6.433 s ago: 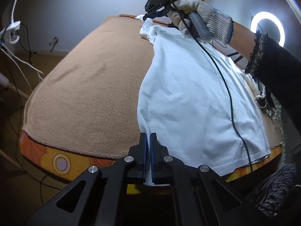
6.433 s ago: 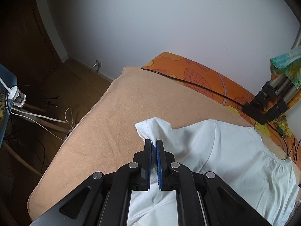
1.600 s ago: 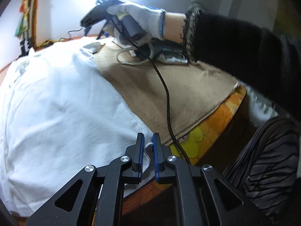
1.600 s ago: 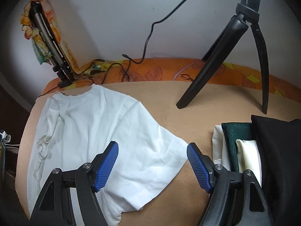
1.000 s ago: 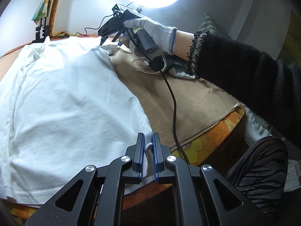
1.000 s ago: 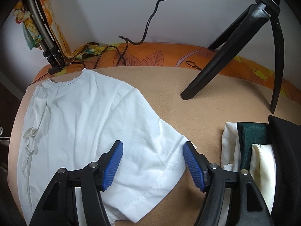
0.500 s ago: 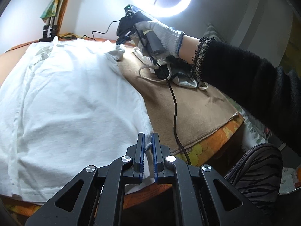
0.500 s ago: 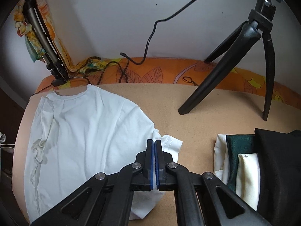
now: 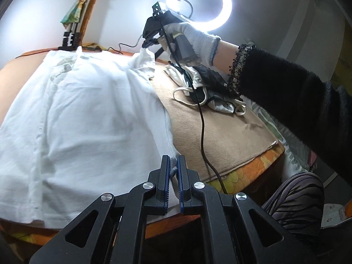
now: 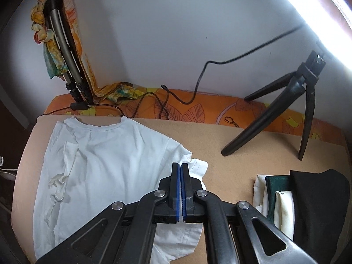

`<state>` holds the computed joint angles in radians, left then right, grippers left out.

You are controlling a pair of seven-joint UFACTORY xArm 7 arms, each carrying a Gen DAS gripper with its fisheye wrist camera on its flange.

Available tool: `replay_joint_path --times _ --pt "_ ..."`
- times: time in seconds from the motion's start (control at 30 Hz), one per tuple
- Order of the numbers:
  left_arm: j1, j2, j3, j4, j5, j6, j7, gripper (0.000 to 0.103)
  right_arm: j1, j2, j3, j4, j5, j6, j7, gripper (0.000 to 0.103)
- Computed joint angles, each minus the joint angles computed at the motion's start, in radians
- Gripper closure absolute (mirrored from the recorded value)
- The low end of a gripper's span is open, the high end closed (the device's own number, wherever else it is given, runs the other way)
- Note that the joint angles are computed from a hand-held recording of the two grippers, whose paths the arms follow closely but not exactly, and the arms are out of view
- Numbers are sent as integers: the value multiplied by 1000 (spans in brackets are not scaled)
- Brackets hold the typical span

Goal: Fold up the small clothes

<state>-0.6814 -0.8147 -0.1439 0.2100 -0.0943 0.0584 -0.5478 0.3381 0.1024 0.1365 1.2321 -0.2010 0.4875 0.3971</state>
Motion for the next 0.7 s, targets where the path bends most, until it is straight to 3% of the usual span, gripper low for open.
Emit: replay_joint_path --times 0.23,0.43,0.57,0.67,0.7 --pt "38 -163 5 -79 -11 69 -33 98 96 77 12 167 -184 126 109 103" --pt "73 -294 18 -143 -15 142 -58 100 222 216 6 374 -287 242 135 103" --pt "83 -325 41 -172 -19 160 -58 100 294 319 -8 504 -294 290 116 103" --pt "76 -332 65 -182 -28 159 -47 100 313 380 2 581 -226 326 30 102" --pt "82 -345 62 -188 -31 158 -53 100 332 382 -15 584 -236 332 40 89"
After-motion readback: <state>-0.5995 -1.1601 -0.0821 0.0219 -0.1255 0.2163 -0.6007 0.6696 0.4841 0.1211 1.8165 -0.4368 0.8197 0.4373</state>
